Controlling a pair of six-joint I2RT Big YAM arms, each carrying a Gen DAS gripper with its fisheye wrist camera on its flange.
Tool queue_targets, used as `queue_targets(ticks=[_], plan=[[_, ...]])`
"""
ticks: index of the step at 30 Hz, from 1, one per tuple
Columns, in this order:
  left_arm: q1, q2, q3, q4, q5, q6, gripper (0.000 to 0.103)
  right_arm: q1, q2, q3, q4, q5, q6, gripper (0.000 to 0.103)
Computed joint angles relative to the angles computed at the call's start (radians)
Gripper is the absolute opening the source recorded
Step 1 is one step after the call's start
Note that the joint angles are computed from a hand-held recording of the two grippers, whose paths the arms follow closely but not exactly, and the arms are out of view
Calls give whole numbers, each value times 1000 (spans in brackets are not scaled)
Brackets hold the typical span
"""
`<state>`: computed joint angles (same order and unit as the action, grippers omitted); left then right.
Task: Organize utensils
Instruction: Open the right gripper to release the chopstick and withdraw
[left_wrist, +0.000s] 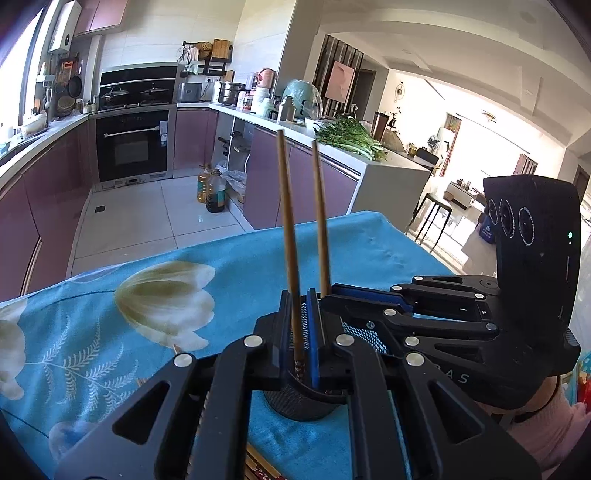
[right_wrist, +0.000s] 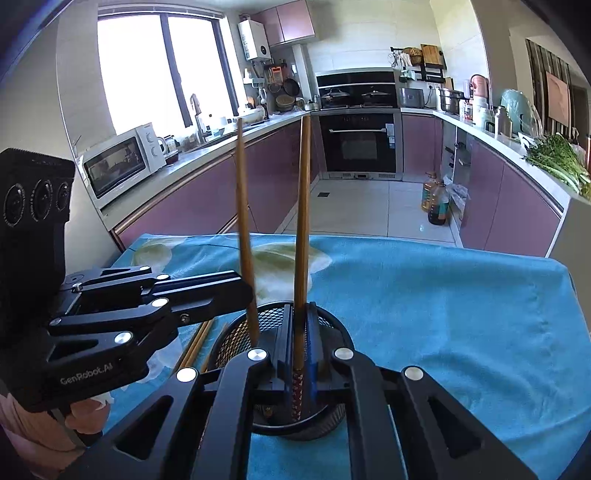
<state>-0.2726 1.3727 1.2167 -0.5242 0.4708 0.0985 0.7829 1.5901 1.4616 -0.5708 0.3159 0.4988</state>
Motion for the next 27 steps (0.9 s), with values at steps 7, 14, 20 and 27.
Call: queue_targets(ticks=[7, 14, 20, 27], plan=[[28, -23, -21, 10, 9, -18, 29, 1, -10, -21, 24, 6, 20, 12], [105, -123, -119, 89, 6, -23, 47, 37, -68, -80, 100, 58, -1, 41], [188, -207, -196, 74, -6, 37, 55, 102, -123, -143, 166, 45, -76, 46], [263, -202, -251, -2, -15, 95, 56, 148, -66, -132, 113, -28, -39, 46]])
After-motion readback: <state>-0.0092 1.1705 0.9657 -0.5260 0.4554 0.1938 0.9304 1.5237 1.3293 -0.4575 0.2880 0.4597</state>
